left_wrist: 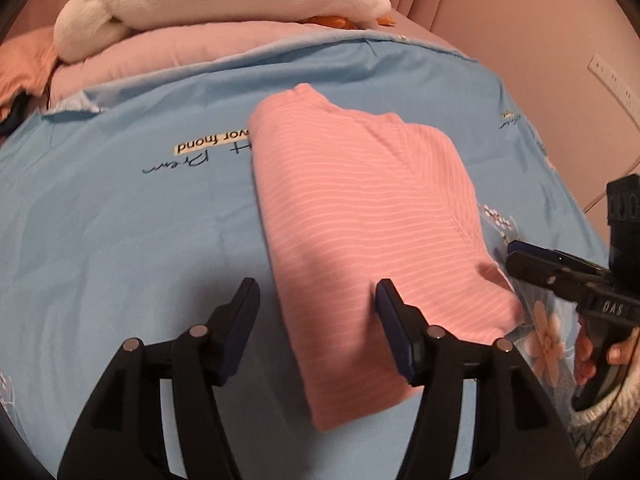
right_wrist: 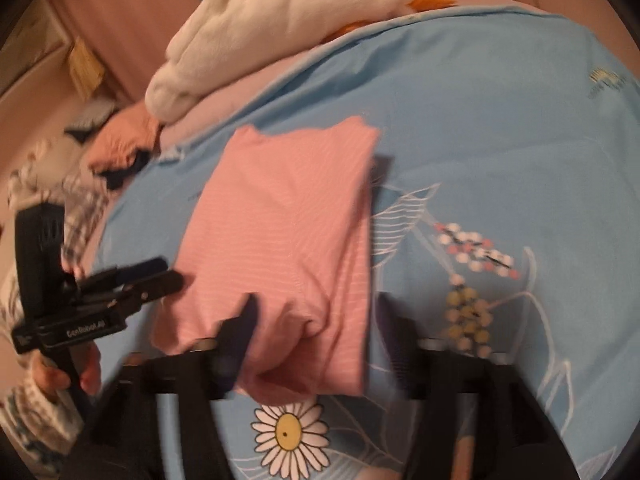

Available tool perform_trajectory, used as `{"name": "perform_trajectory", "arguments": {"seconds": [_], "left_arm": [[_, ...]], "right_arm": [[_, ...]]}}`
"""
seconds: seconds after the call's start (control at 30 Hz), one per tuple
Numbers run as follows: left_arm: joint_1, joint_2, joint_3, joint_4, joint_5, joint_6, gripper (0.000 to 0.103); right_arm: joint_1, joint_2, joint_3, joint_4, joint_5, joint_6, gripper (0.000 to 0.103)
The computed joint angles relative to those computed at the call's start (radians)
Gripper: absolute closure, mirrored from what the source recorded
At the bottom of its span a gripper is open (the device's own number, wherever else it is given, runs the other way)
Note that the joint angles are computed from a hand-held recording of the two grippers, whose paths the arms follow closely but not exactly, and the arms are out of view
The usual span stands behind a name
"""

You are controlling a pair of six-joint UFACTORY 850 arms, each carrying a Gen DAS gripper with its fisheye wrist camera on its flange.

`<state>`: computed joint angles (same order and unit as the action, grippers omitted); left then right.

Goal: Fold small clothes

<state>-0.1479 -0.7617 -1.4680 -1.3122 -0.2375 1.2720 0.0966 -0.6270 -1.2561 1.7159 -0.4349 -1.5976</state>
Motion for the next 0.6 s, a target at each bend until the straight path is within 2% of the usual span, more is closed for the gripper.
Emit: {"name": "perform_trajectory", "arguments": {"seconds": [0.07,0.13,0.2,0.3,0.37,0.47,0.53,0.6], "left_arm": [[0.022,-0.016,-0.019,0.012,-0.058,-0.049,0.037],[0.046,-0.035,-0.041,0.015,-0.135,-0.107,0.037],[0.067,-0.063,-0.070,-0.021,-0.225,-0.127,0.037],[0.074,-0.118,-0.132,-0.018,-0.310,-0.185,0.038],[0.074,-0.151,-0.170,-0.006,-0.342,-0.238,0.039],[0.071,-0.166,-0.189,-0.056,-0.363,-0.215,0.038],[0.069,-0.175,-0.202,-0.068,-0.369,-0.218,0.038],[0.064,-0.176,-0.206,-0.065,-0.353,-0.225,0.048]], "right_arm": [[-0.014,0.004,0.014,0.038,-0.035,-0.007,0.033],[-0.032,-0.022,-0.008,0.007,-0.081,0.072,0.033],[-0.051,-0.066,-0.051,-0.033,-0.161,0.160,0.033],[-0.058,-0.128,-0.118,-0.082,-0.240,0.262,0.033],[-0.062,-0.174,-0.171,-0.115,-0.297,0.317,0.033],[-0.053,-0.194,-0.205,-0.125,-0.316,0.328,0.037],[-0.040,-0.217,-0.242,-0.157,-0.311,0.363,0.052],[-0.030,-0.224,-0.248,-0.130,-0.289,0.342,0.059]]}}
